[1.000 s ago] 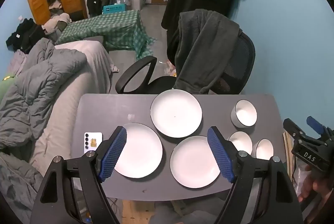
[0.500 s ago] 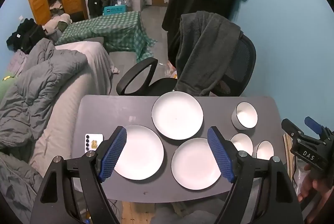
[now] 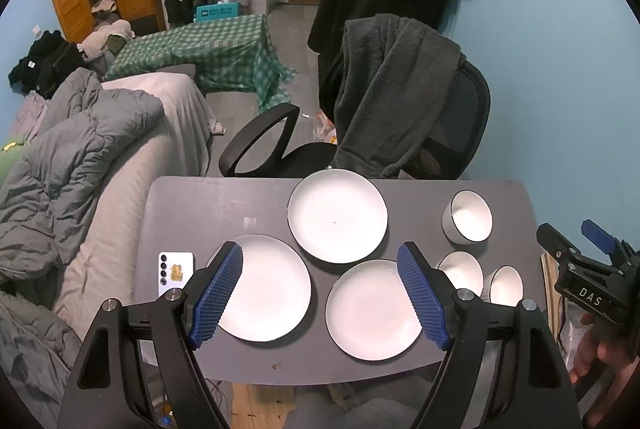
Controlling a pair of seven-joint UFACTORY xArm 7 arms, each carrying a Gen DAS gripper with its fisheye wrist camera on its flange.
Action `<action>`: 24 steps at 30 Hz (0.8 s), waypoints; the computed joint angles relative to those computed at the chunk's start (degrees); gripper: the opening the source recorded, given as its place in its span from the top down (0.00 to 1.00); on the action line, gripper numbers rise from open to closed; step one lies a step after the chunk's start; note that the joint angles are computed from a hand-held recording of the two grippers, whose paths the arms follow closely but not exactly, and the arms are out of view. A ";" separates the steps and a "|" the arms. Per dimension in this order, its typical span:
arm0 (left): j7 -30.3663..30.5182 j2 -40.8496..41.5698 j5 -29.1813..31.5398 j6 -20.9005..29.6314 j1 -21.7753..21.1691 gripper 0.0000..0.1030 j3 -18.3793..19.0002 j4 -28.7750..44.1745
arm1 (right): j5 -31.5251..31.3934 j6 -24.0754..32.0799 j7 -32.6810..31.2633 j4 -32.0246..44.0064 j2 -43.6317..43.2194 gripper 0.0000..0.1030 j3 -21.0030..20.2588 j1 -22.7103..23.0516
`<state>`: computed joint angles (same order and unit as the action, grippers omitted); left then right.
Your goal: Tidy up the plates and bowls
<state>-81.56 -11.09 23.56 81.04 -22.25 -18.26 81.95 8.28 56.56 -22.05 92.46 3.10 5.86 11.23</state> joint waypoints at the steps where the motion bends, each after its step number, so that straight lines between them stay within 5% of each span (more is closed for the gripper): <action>1: -0.02 -0.26 -0.05 -0.31 0.00 0.22 0.08 -0.27 | -0.13 0.05 0.15 0.12 0.12 0.02 0.05 0.08; 24: 0.56 -1.37 -1.56 -0.54 1.03 0.22 0.00 -0.77 | -0.42 0.60 0.80 1.06 0.97 0.03 0.39 0.80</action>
